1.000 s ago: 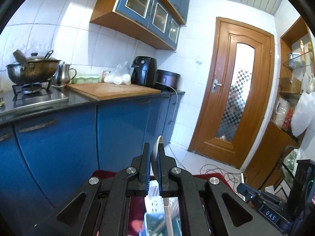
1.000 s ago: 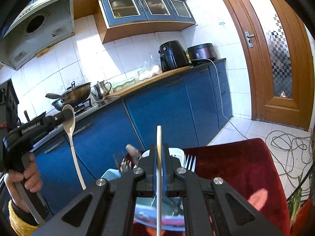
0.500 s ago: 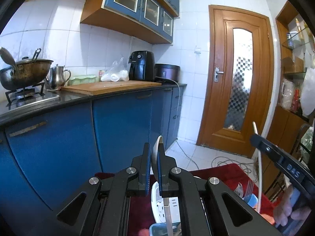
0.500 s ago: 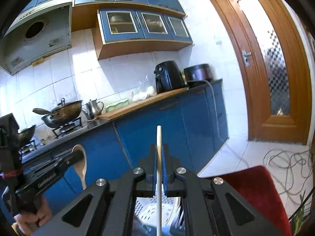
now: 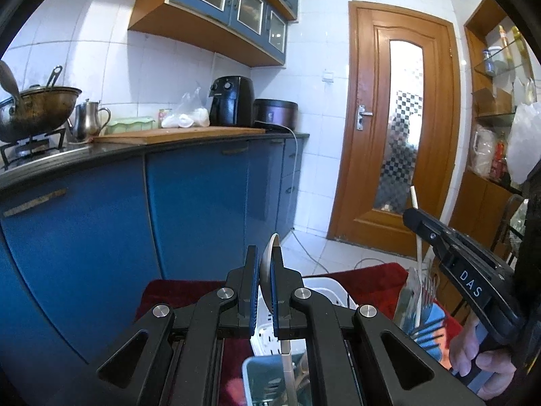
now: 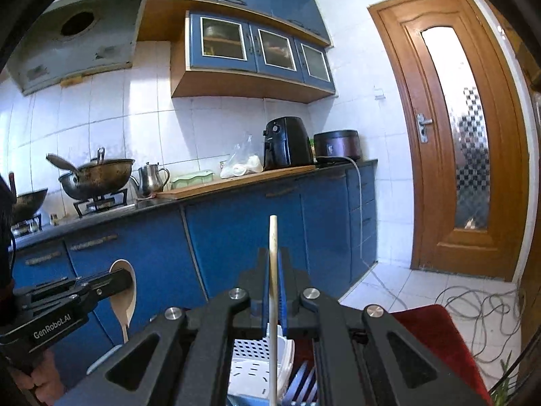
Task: Organize utensils
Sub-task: 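Carry spoon and chopstick into the blue holder and open both tools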
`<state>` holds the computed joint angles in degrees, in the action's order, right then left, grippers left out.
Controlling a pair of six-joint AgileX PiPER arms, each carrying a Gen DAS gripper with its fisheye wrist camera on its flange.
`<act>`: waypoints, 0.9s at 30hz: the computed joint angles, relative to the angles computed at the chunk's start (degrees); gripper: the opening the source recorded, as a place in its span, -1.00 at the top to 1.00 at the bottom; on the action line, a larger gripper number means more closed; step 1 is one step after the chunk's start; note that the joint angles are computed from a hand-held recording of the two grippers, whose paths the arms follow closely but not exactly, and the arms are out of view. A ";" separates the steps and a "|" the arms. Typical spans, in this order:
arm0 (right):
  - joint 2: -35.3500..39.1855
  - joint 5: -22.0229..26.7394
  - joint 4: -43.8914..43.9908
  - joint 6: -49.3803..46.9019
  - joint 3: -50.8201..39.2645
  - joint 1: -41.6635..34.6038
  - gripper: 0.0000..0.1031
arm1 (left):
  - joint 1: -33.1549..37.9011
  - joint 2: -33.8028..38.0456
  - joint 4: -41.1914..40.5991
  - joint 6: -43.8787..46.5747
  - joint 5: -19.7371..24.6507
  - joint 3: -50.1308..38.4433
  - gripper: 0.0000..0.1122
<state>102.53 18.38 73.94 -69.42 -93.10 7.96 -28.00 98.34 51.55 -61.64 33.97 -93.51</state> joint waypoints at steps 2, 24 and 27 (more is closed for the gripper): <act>-1.13 -2.17 4.90 -7.31 2.62 0.80 0.88 | -0.01 0.13 -0.46 -0.10 -0.35 0.44 0.90; -6.94 10.63 -11.69 11.72 6.32 -3.23 0.45 | -3.88 -3.72 -2.44 -1.93 7.36 4.16 0.69; -8.71 11.72 -12.46 12.52 7.64 -3.80 0.39 | -4.79 -4.79 -3.15 -1.77 8.11 4.75 0.69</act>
<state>93.83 30.10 61.48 -56.90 -85.46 4.17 -32.78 93.55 48.41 -63.41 42.08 -88.75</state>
